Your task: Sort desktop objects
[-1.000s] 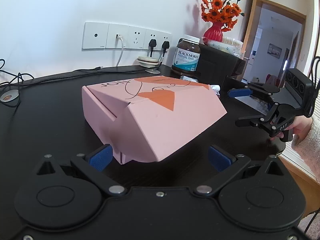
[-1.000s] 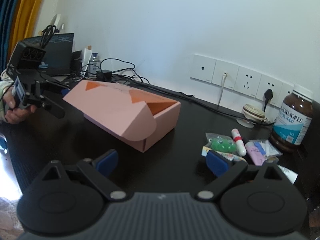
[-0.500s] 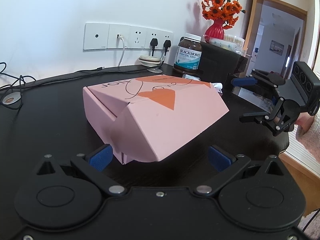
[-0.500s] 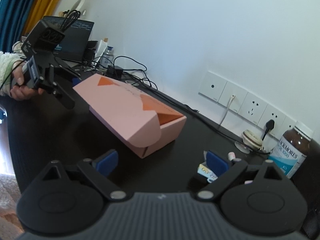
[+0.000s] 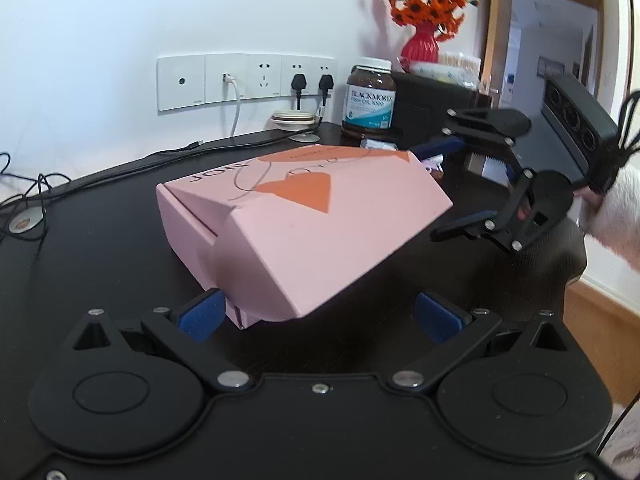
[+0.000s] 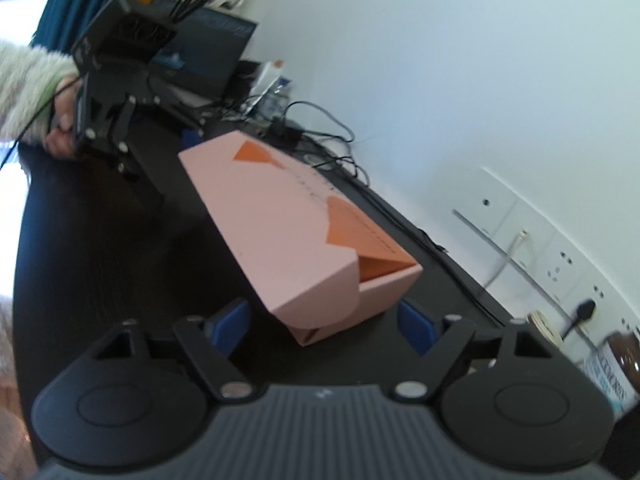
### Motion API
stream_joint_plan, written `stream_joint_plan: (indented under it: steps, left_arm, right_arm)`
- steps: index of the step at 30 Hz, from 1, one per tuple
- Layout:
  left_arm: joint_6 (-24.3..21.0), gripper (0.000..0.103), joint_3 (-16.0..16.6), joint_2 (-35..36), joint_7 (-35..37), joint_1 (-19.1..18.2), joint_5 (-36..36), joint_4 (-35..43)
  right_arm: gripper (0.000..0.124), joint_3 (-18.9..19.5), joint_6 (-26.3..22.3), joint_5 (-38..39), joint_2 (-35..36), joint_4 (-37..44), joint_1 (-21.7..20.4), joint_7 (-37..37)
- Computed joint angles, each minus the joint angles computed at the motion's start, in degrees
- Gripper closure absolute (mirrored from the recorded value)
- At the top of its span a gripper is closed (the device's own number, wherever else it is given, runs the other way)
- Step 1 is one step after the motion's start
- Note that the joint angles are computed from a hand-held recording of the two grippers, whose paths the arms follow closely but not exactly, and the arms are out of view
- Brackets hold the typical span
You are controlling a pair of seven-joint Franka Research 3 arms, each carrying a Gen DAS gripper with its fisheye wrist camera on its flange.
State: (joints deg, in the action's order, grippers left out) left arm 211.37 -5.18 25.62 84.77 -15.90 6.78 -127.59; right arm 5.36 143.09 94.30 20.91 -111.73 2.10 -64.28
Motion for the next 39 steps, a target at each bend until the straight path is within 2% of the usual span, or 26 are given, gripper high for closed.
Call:
stream_joint_plan:
  steps: [3, 5, 8, 10, 14, 19, 23, 27, 34, 39]
  left_arm:
    - [-0.9, 0.000, 1.1, -0.3, 2.1, -1.8, -1.6, 0.0]
    - [-1.3, 0.000, 0.9, -0.3, 2.1, -1.6, -1.6, 0.1]
    - [-1.7, 0.000, 0.5, -0.3, 1.8, -1.1, -1.1, 0.2]
    - [-1.7, 0.000, 0.2, -0.4, 1.4, -0.7, -0.5, 0.1]
    - [-1.6, 0.000, 0.5, -0.6, 1.8, -1.1, -0.5, -0.1]
    - [-2.0, 0.000, 0.1, -1.0, 1.6, -0.7, 0.1, -0.3]
    - [-2.4, 0.000, 1.1, -1.7, 3.2, -2.3, -1.6, -0.4]
    - [-1.9, 0.000, 3.6, -2.1, 7.4, -6.2, -7.4, -0.8]
    - [-2.6, 0.000, 7.1, -1.9, 15.9, -12.1, -18.6, 0.4]
    - [-4.2, 0.000, 8.9, -1.4, 21.0, -14.0, -23.4, 1.9]
  right_arm:
    - [0.044, 0.2, -0.6, -0.4, 0.7, 0.8, 0.0, -2.2]
    - [0.044, 0.3, -1.4, -0.8, 0.9, 1.1, -0.2, -2.8]
    - [0.049, 0.4, -1.7, -3.7, 1.0, 1.6, 0.0, -1.0]
    - [0.060, 0.5, -0.9, -6.1, 1.0, 1.8, 0.4, 0.9]
    - [0.060, 0.9, 0.9, -8.3, 0.5, 1.5, 0.8, 2.7]
    - [0.060, 0.6, 1.4, -15.8, -0.1, 2.3, 1.3, 15.4]
    - [0.060, 0.3, 2.4, -24.3, -0.4, 3.6, 2.4, 30.1]
    - [0.060, 0.3, 2.0, -32.0, -0.6, 4.9, 3.0, 43.2]
    - [0.060, 0.6, 0.7, -41.6, -0.1, 7.3, 4.0, 61.4]
    - [0.060, 0.8, -1.6, -46.9, 1.6, 10.7, 4.5, 72.2]
